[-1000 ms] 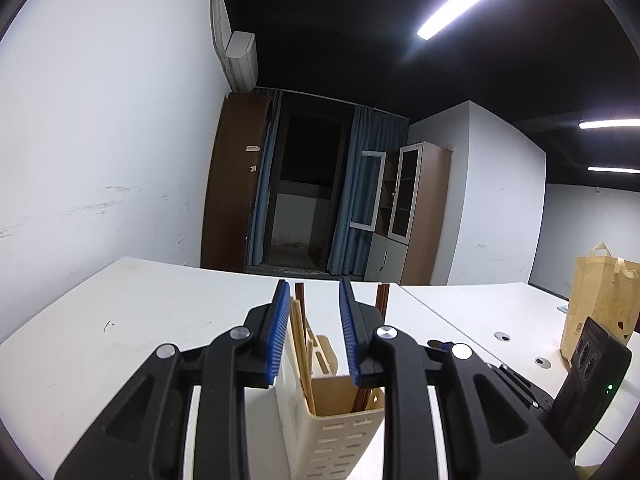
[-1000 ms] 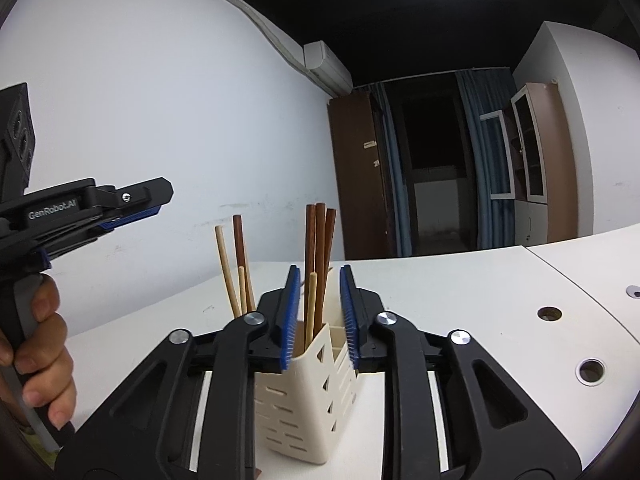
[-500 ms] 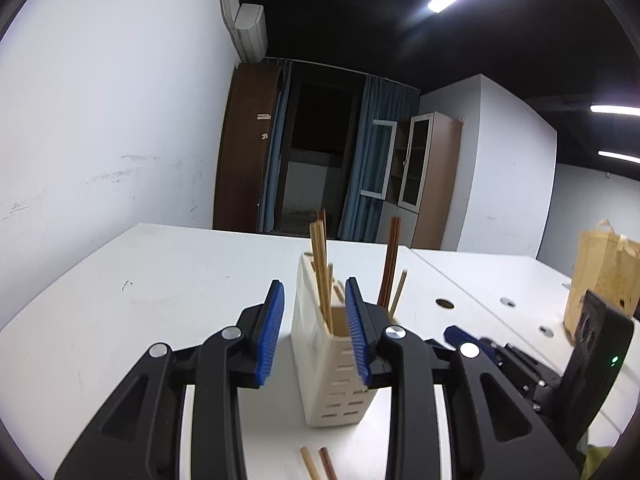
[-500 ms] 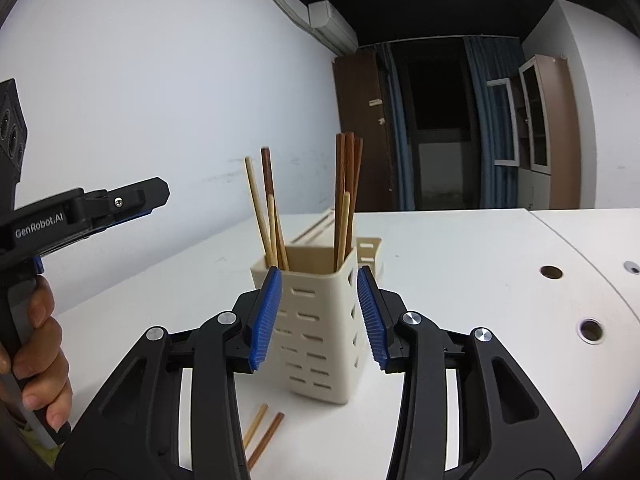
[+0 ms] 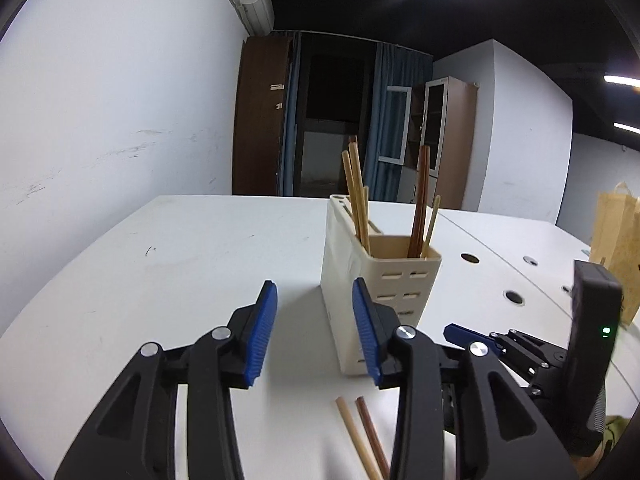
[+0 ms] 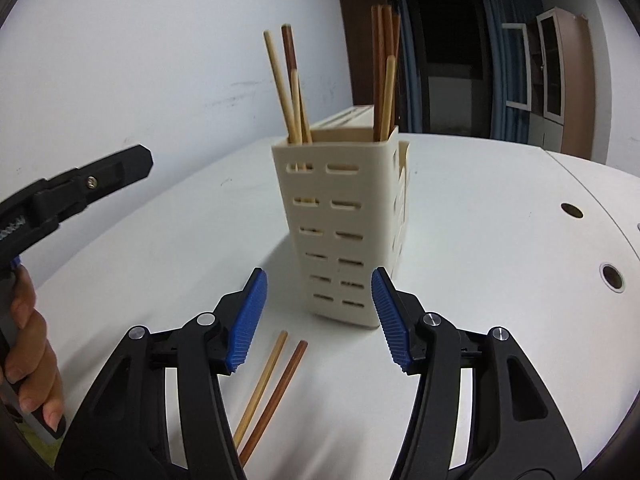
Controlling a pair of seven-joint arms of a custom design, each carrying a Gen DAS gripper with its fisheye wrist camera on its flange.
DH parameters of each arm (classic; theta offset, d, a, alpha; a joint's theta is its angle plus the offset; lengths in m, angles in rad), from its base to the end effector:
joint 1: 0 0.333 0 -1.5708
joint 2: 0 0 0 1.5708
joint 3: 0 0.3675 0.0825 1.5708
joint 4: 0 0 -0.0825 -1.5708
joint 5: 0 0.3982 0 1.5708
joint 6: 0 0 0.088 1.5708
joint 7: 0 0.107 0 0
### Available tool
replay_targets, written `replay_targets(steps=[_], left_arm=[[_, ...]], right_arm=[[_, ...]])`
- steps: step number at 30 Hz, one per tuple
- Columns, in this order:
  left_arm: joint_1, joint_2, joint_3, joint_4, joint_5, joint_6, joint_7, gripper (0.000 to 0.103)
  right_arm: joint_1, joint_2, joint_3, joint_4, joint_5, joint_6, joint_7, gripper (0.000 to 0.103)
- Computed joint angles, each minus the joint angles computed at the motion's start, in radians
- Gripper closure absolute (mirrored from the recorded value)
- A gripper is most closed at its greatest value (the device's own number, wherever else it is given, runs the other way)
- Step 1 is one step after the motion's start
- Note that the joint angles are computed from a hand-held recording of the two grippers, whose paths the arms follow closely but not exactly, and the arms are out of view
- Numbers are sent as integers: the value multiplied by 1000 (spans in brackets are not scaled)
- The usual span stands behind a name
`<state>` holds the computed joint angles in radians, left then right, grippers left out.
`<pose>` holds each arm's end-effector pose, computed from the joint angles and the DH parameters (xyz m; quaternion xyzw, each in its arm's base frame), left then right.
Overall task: Organize utensils
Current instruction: 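Withdraw both open tools back toward the two chopsticks on the table, then close the left tool on a light chopstick while the right tool grasps a dark one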
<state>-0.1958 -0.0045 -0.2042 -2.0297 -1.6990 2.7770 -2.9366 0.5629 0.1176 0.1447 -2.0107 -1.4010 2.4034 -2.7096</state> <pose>0.5608 -0.1898 0.5375 -0.3460 0.7517 -0.5275 0.1922 0.4800 0.3976 0.4740 -0.5120 0.6979 -0.3531 0.3552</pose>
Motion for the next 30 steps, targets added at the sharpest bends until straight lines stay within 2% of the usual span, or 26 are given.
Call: replay_targets(steps=[4,7,15,20,27,30], left_arm=[[5,-4,5,-12,32,-2,-34,64],[9,-4,7,-20,13,12,-13,55],[26,17,15,-14,142,-9,-170,55],[21,32,2,-12,225,24,-231,52],[20,28,-1,-16,193,39,-208,52],[24,34,2,-11,223,25,-246,52]], right_arm=[[-3,25,-2,15,66,16,-49,51],[0,47,-8,29,125,22,-97,51],[11,104,-29,63,282,49,-221,51],[23,139,-41,91,375,44,-284,58],[32,166,-52,116,456,59,-376,59],[36,174,-56,123,493,62,-404,64]])
